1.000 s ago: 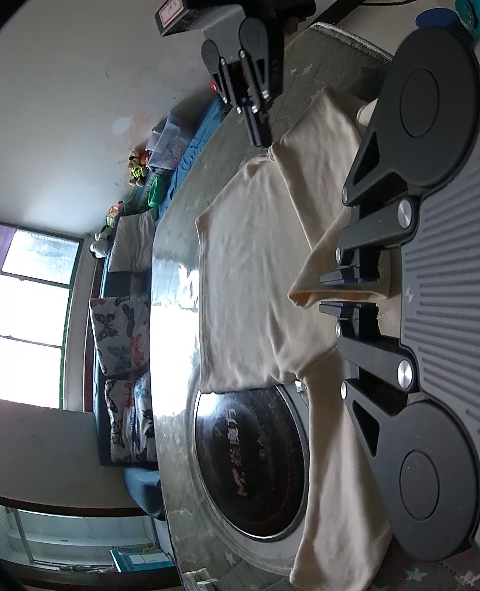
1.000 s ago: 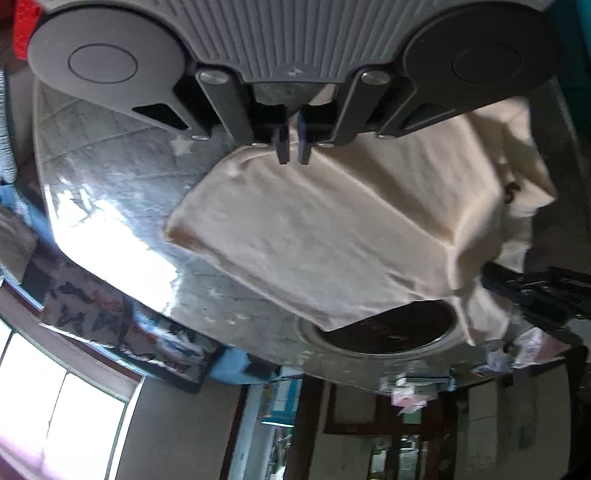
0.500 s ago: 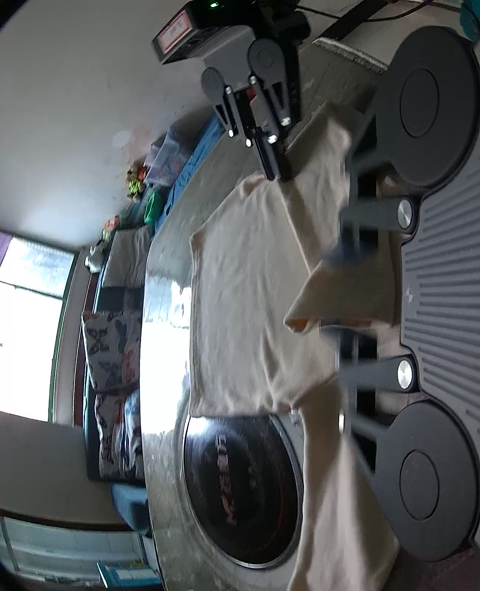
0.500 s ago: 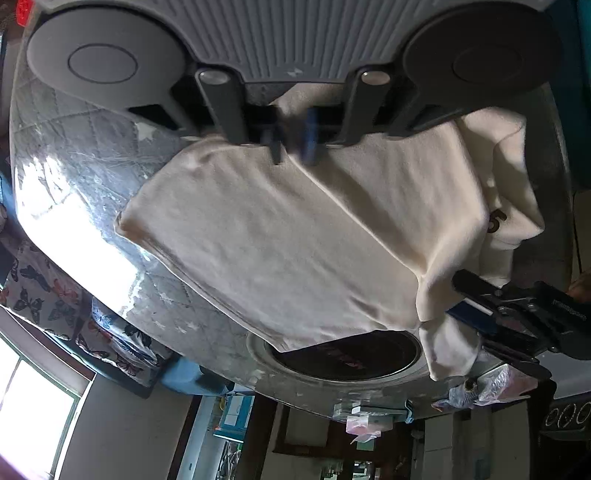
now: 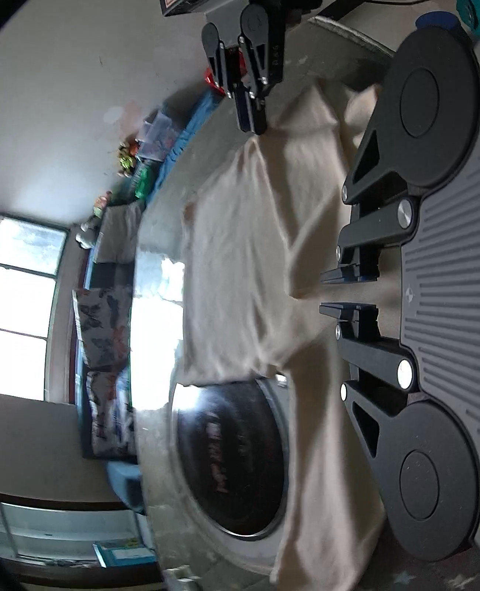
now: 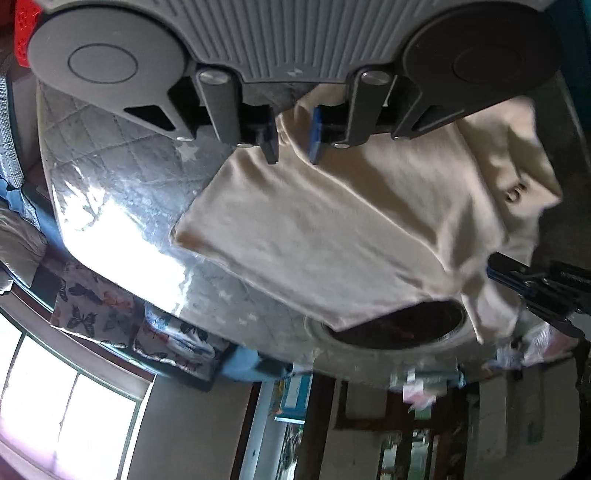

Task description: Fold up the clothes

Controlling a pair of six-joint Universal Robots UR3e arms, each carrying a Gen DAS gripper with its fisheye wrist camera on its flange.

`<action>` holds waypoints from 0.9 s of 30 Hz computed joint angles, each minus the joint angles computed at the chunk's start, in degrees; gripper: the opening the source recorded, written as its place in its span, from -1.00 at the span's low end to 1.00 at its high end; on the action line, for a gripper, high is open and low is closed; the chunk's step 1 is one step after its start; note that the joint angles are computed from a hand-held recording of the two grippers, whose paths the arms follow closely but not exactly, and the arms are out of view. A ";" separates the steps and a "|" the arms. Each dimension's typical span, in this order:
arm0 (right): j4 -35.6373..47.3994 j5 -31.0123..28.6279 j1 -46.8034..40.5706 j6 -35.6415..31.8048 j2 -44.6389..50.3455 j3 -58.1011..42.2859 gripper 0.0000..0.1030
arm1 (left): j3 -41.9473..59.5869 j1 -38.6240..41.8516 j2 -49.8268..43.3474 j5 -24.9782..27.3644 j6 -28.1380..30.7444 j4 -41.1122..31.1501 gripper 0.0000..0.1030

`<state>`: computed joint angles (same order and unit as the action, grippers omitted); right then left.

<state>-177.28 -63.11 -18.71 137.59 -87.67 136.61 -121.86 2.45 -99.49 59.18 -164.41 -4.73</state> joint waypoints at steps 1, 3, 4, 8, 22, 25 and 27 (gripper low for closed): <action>1.17 0.92 -0.54 -0.08 -1.48 0.59 -0.55 | 0.40 -0.34 -0.23 -0.77 0.01 0.40 -0.64; 4.98 2.77 -1.67 -0.76 -5.01 2.43 -0.46 | 1.60 -1.34 -1.40 -2.11 0.13 0.95 -0.48; 7.09 3.69 -2.27 -1.17 -6.87 3.30 -0.45 | 2.38 -2.08 -2.38 -2.55 0.20 1.30 -0.44; 12.97 4.91 -4.09 -4.64 -13.88 8.63 -0.45 | 4.76 -4.42 -6.12 -2.17 1.67 0.56 -0.44; 1.06 5.00 -2.20 2.88 -6.27 6.32 -0.42 | 2.87 -5.46 -5.75 -0.12 1.85 4.65 -0.37; -5.52 2.61 1.07 7.92 2.78 2.63 -0.42 | 4.05 -6.37 -7.96 1.20 0.69 5.22 -0.35; -9.09 1.14 1.95 10.01 6.69 1.95 -0.42 | 3.97 -5.45 -8.70 0.90 -0.19 5.35 -0.36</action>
